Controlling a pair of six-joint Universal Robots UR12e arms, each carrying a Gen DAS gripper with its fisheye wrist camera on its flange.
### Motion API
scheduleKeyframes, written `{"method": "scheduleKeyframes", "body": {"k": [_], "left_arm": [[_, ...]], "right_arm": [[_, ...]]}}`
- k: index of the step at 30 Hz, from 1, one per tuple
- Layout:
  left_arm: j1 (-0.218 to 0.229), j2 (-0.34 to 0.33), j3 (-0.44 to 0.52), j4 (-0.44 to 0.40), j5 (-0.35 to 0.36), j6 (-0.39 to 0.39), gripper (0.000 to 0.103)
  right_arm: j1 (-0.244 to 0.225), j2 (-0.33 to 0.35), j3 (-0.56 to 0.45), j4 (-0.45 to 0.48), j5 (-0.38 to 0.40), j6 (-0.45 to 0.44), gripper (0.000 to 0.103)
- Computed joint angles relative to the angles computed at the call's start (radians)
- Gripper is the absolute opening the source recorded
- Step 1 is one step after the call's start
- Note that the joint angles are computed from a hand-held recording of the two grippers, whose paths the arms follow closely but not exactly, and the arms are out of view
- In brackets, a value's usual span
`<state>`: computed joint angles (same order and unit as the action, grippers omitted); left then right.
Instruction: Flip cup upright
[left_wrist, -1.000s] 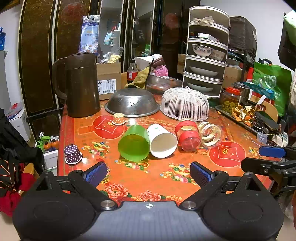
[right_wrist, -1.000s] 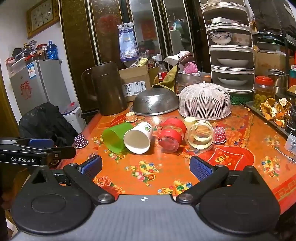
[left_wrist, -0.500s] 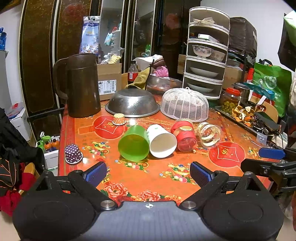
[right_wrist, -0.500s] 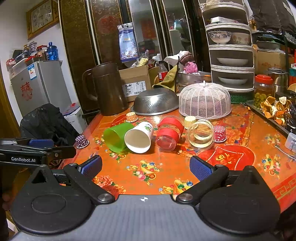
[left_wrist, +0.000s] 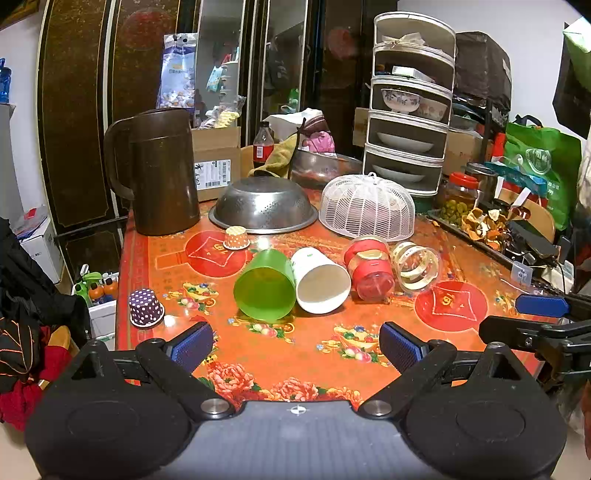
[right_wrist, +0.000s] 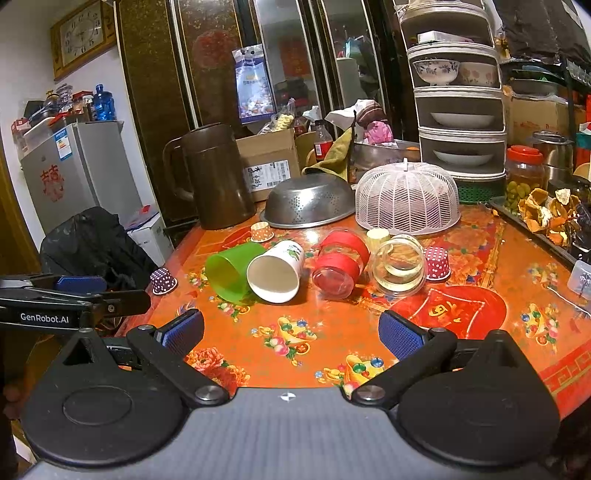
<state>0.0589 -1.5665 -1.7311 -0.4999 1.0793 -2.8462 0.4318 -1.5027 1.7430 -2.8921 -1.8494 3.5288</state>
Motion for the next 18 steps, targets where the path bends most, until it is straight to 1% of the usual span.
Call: {"method": "scheduleKeyframes", "body": {"k": [18], "left_arm": [[-0.002, 0.000, -0.003, 0.001, 0.001, 0.004, 0.098]], "right_arm": [[0.001, 0.000, -0.003, 0.007, 0.000, 0.001, 0.102]]}}
